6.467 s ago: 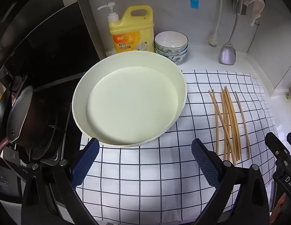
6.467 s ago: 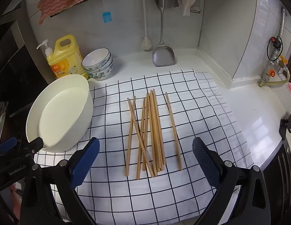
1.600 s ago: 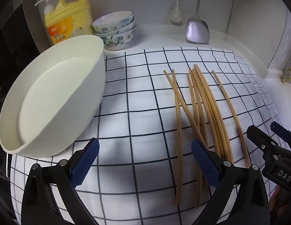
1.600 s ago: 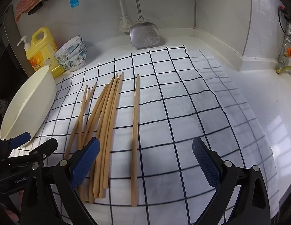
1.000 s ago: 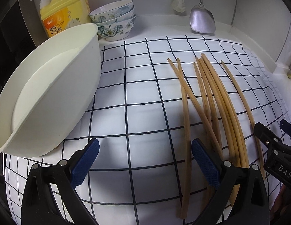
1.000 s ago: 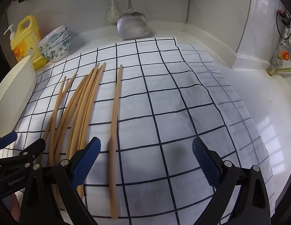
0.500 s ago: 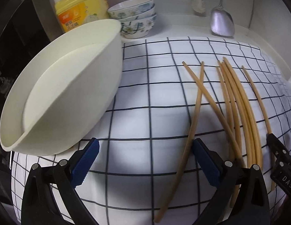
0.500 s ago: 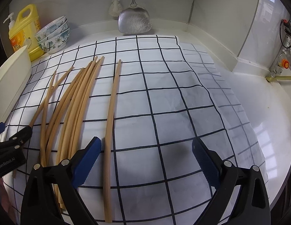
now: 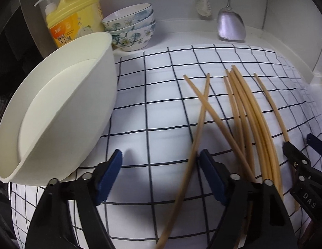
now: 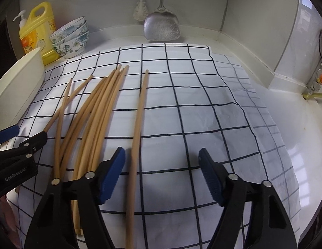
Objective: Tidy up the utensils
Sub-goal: 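Close the left tool on one wooden chopstick while the right tool grasps another, then carry the left tool's chopstick over the white basin while the right tool carries its own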
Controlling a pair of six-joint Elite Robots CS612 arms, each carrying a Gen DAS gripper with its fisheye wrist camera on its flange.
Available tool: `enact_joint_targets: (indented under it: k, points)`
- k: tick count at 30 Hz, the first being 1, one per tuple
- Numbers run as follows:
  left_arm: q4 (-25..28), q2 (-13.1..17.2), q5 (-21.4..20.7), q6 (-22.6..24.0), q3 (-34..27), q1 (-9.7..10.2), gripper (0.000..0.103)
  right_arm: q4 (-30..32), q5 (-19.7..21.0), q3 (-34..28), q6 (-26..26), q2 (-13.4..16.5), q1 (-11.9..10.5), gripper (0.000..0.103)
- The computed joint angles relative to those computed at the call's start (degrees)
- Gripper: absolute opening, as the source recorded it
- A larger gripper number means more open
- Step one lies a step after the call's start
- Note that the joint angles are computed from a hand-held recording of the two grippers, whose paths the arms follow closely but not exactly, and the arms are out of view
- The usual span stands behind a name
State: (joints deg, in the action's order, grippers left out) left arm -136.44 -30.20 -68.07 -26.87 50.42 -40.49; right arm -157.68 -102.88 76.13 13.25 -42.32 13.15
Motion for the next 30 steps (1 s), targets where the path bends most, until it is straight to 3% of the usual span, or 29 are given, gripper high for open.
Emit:
enact_joint_targets:
  k: [3, 10, 13, 15, 26, 30]
  points:
    - [-0.8, 0.1, -1.8, 0.4, -0.2, 0.06, 0.056, -0.5, 2.1, 0.0, -0.6, 0.0, -0.2, 0.053]
    - [-2.5, 0.4, -5.8, 3.4, -0.4, -0.2, 0.011, -1.1, 3.7, -0.3, -5.4, 0.2, 0.2, 0.02]
    - [-2.3, 0.5, -5.6, 4.1, -0.8, -0.35, 0.008, -1.0, 4.9, -0.3, -6.3, 0.1, 0.1, 0.009]
    - [-2.4, 0.4, -6.4, 3.9, -0.6, -0.25, 0.007, -1.3, 5.6, -0.1, -6.4, 0.1, 0.0, 0.007]
    - [-4.0, -0.9, -8.1, 2.1, 0.8, 0.24, 0.007, -2.8, 8.0, 1.3, -3.1, -1.0, -0.7, 0.007]
    - [-3.0, -0.9, -6.7, 2.3, -0.3, 0.38, 0.007, -2.3, 8.2, 1.0, -2.6, -1.2, -0.8, 0.006]
